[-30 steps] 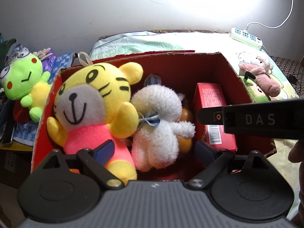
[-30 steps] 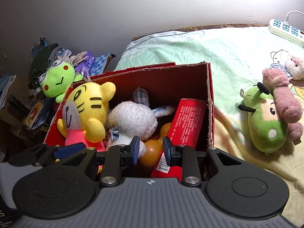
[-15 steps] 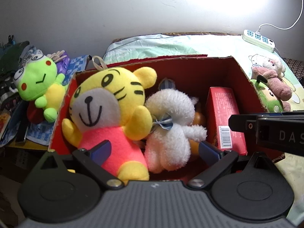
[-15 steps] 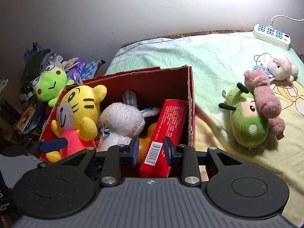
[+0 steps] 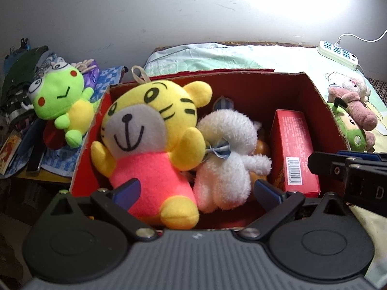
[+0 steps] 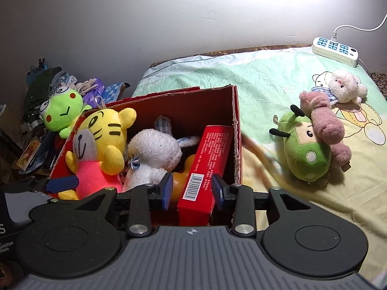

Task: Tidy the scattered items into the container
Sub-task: 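Move the right gripper across the bed toward the cream bear plush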

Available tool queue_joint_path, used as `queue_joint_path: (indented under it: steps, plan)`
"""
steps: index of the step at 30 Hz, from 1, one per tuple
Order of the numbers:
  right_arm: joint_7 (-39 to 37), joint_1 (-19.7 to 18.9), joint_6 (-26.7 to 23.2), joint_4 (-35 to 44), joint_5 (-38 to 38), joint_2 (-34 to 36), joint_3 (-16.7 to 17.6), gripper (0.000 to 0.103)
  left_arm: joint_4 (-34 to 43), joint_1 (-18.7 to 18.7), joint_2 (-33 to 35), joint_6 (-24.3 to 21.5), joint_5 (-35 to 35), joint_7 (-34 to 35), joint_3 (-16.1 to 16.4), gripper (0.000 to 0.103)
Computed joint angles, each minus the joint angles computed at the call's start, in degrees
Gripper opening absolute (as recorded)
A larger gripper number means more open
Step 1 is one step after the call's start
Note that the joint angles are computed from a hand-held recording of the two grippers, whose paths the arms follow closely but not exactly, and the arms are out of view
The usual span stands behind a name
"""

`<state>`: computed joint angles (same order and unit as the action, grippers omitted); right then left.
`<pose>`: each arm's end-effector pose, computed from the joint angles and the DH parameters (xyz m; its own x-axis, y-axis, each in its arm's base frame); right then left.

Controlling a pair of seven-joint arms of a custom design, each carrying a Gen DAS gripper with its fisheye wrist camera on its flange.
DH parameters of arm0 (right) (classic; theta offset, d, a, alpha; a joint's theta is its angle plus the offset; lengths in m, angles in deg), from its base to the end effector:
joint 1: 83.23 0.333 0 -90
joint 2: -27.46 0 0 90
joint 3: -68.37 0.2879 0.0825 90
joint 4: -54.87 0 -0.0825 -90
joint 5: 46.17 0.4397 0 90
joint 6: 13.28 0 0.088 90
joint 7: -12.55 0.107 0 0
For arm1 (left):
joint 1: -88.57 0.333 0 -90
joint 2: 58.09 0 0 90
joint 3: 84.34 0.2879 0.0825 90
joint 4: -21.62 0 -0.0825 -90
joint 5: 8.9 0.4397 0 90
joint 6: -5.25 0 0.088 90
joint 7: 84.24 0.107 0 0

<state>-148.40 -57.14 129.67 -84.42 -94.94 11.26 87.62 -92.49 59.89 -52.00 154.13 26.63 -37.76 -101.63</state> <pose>0.3719 0.3794 0.3806 -0.3657 -0.8924 -0.2643 -0.6351 0.4469 -0.6301 0.4531 -0.4805 0.4093 -0.4371 -0.8941 -0.0975 -0.6974 0.4054 -0.5911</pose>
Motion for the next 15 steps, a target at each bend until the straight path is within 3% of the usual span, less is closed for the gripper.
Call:
queue_joint_path:
  steps: [15]
  plan:
    - [2.8,1.1,-1.9,-2.0,-0.2,-2.4,1.2,0.044,0.1,-1.3,-0.8,-4.5,4.3,-5.7,-0.7,0.102]
